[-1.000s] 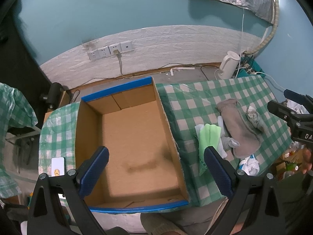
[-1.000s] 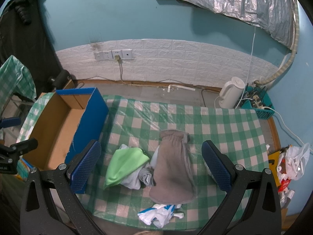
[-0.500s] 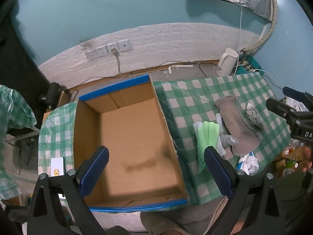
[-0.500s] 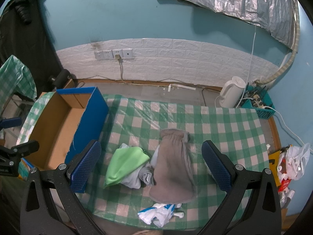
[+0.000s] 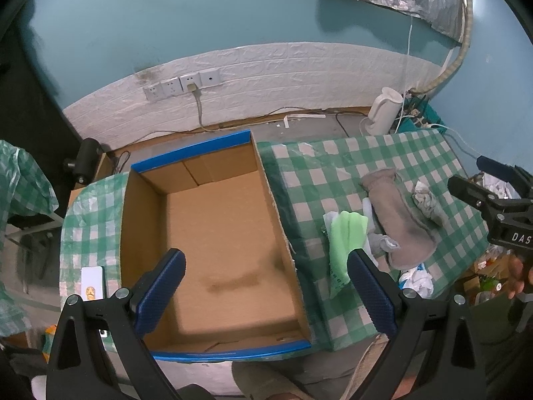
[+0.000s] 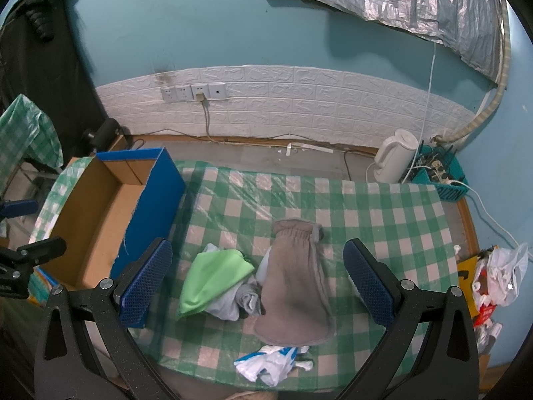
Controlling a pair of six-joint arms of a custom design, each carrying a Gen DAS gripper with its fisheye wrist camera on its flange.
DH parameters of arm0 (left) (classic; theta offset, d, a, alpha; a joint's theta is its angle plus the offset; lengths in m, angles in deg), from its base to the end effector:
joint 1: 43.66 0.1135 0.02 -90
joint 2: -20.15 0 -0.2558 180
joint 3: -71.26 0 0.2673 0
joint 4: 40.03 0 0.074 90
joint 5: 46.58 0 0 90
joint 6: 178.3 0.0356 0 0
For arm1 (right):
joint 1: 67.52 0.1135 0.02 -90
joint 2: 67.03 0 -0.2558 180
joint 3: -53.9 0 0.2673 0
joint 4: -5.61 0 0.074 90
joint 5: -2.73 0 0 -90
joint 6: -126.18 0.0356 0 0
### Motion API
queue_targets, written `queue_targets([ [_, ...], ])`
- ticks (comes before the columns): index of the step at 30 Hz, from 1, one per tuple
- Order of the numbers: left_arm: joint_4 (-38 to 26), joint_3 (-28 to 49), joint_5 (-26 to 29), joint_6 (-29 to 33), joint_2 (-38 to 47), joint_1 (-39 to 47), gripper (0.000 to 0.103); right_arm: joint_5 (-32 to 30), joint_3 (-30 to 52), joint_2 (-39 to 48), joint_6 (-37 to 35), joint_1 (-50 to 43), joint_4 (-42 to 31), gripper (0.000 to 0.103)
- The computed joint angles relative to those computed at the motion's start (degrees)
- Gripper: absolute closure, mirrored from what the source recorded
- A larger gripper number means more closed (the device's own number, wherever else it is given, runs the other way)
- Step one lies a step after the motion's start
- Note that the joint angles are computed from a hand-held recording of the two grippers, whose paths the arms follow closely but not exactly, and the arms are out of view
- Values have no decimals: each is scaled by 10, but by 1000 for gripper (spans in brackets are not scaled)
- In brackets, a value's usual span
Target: Organize soft objects
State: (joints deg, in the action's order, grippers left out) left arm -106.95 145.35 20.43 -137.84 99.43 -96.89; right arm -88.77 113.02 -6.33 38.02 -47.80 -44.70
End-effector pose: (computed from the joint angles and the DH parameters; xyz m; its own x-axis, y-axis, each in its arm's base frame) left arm 0.1736 -0.2091 0.2390 -0.8761 0.0023 -0.4821 -0.0015 1.0000 0.0075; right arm 0.2159 0.0784 0.2430 -0.7516 -0.2353 -0.6162 -0.3286 0.9436 0.0404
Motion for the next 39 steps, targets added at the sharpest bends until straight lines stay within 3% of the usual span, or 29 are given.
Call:
queue_targets([
  [4, 9, -6, 5, -3, -9, 2, 14, -1, -1, 0, -1, -2, 0, 2],
  [21, -4, 21, 10, -2, 31, -4, 14, -1, -14, -10, -2, -9, 4, 2],
  [39, -13, 106, 31, 31, 179, -25, 14, -24, -24, 24, -42, -101, 9, 2],
])
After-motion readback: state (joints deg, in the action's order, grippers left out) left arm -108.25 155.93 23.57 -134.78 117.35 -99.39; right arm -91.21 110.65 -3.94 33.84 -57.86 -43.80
